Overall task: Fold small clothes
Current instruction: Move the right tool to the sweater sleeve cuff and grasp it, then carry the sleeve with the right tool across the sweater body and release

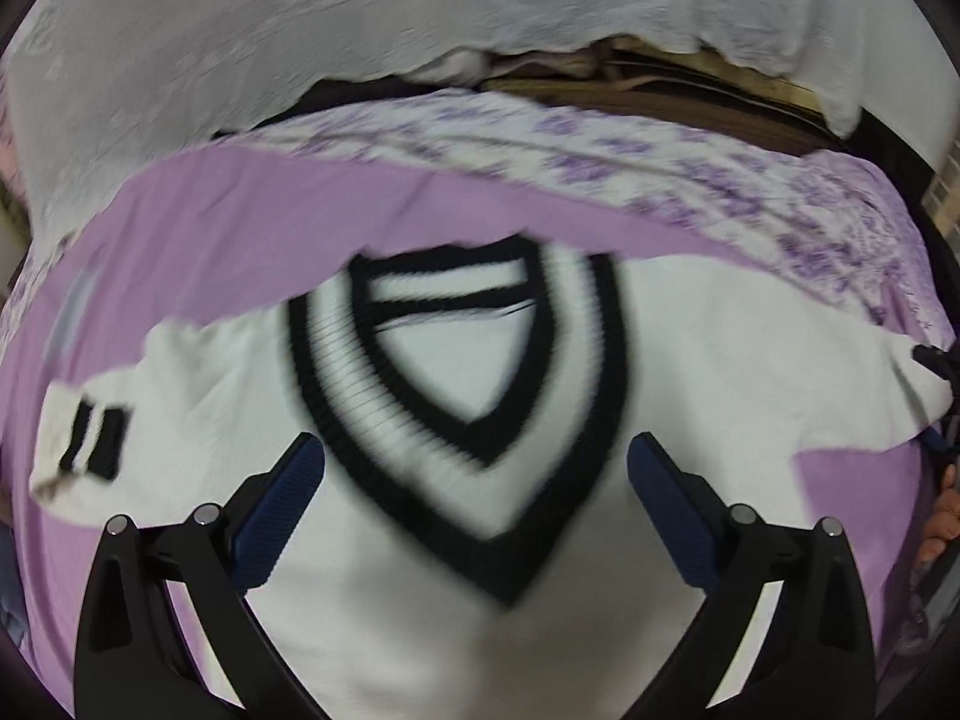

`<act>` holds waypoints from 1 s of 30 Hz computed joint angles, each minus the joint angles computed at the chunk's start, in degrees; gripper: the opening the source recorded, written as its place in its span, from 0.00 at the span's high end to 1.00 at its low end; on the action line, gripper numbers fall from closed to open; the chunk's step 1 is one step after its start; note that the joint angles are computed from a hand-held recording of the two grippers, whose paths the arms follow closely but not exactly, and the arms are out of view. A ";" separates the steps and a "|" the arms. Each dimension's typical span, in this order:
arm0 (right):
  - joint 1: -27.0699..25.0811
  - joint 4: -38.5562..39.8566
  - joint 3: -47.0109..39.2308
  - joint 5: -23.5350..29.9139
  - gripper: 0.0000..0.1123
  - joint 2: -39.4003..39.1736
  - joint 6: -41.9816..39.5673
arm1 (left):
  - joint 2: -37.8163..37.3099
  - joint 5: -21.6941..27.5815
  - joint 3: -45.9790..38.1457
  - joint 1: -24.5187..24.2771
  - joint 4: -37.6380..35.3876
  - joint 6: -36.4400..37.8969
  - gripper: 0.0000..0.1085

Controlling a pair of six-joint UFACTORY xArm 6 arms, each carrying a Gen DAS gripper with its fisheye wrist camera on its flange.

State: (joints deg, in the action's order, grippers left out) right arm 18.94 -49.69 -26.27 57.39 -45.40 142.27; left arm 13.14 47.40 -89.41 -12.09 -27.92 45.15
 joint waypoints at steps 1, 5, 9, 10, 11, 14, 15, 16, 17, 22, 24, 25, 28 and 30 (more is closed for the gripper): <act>-0.97 -0.64 0.83 -0.67 0.35 -0.63 -0.03 | -0.25 -0.83 0.67 -1.71 1.45 -1.37 0.09; -0.03 -8.75 3.40 0.00 0.52 -2.07 2.29 | 1.76 -2.88 2.13 -6.55 8.39 -7.00 0.09; -1.94 -10.73 4.68 -3.13 0.68 -3.70 0.33 | 2.60 -10.56 7.28 -8.69 9.95 -6.75 0.09; -2.16 -10.81 4.88 -3.26 0.68 -4.05 0.37 | 1.76 -11.50 8.47 -8.59 7.85 -5.38 0.09; -2.16 -10.60 4.78 -3.04 0.68 -3.96 0.18 | 1.27 -11.79 9.14 -8.51 7.35 -4.82 0.09; -2.40 -9.34 5.26 -2.66 0.55 -4.42 0.24 | 0.17 -12.97 10.97 -8.39 5.83 -3.11 0.09; -2.45 -9.78 5.92 -2.88 0.55 -5.18 1.25 | -0.02 -13.39 11.37 -8.54 5.70 -3.00 0.09; -2.05 -10.14 6.20 -2.28 0.55 -5.76 2.21 | -0.55 -13.62 12.04 -8.52 5.41 -2.62 0.09; -1.48 -10.34 6.19 -1.64 0.55 -5.81 2.82 | -0.78 -13.51 12.21 -8.52 5.56 -2.71 0.09; 3.11 -14.12 5.11 3.71 0.95 -5.44 5.17 | -0.04 -9.03 8.54 -8.01 4.25 -1.68 0.09; 4.48 -14.05 2.84 6.14 0.95 -3.35 2.09 | 0.21 -9.72 7.52 -7.98 3.31 -1.84 0.09; 4.75 -13.85 2.16 6.82 0.95 -2.64 1.22 | 0.90 -10.13 6.95 -8.24 4.17 -2.27 0.09; 5.34 -13.21 1.96 8.09 0.95 -2.69 0.85 | 3.44 -11.79 7.23 -9.44 8.69 -3.41 0.09; 7.10 -13.54 1.41 10.32 0.95 -2.61 0.83 | 2.33 -14.14 9.22 -9.36 5.67 -1.53 0.09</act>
